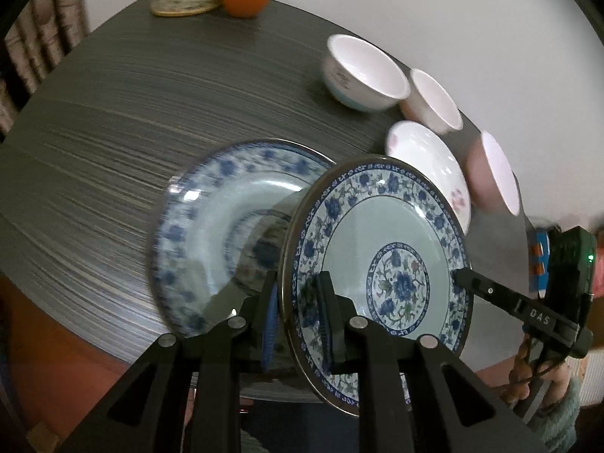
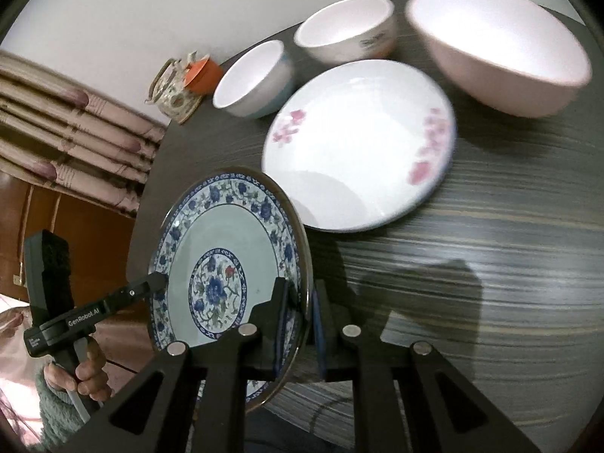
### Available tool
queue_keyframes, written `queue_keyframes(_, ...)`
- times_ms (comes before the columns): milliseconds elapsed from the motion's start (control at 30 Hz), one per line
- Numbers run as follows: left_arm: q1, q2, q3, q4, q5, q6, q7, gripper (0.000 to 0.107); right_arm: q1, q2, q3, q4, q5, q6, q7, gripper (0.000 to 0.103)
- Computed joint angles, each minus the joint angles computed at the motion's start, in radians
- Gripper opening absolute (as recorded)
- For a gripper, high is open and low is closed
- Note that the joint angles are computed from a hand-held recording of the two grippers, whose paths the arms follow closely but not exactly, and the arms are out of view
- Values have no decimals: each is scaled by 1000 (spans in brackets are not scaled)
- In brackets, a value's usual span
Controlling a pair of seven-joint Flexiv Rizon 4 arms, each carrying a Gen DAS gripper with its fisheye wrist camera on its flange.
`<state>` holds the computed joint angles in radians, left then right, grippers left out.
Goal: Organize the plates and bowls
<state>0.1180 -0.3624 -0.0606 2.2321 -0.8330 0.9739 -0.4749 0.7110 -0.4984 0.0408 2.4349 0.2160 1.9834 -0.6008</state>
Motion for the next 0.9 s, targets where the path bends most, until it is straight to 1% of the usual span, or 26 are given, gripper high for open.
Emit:
queue_keyframes(133,21,-35,17,-34,22,6,-21,16,3,-23,-15,-72,-42,-71,3,13)
queue_keyframes(200,35,-52,22,-51,38,7,-34,16,-10,-37,-8,-100,-67,-92,11,13)
queue_keyframes(367,69,-81,24,-83,61,14,-57,17,-52,-72,16,-153,-126,-124,29,13)
queue_keyframes(500,83,-106,19,-104,82,24,-87,17,-61,-95,21,-183,-158,-144,46,13)
queue_keyframes(633,102,-122,12,-123,94,16,-104,17,-40,-100,1,-192,-175,-158,57,13)
queue_keyframes(833,102,-125,-12,-113,85,57,-86,17,51,-92,-92,-190,-185,-200,66,16)
queue_keyframes(900,99,-124,-18,-103,83,80,-76,19,75,-89,-116,-187,-189,-210,72,16)
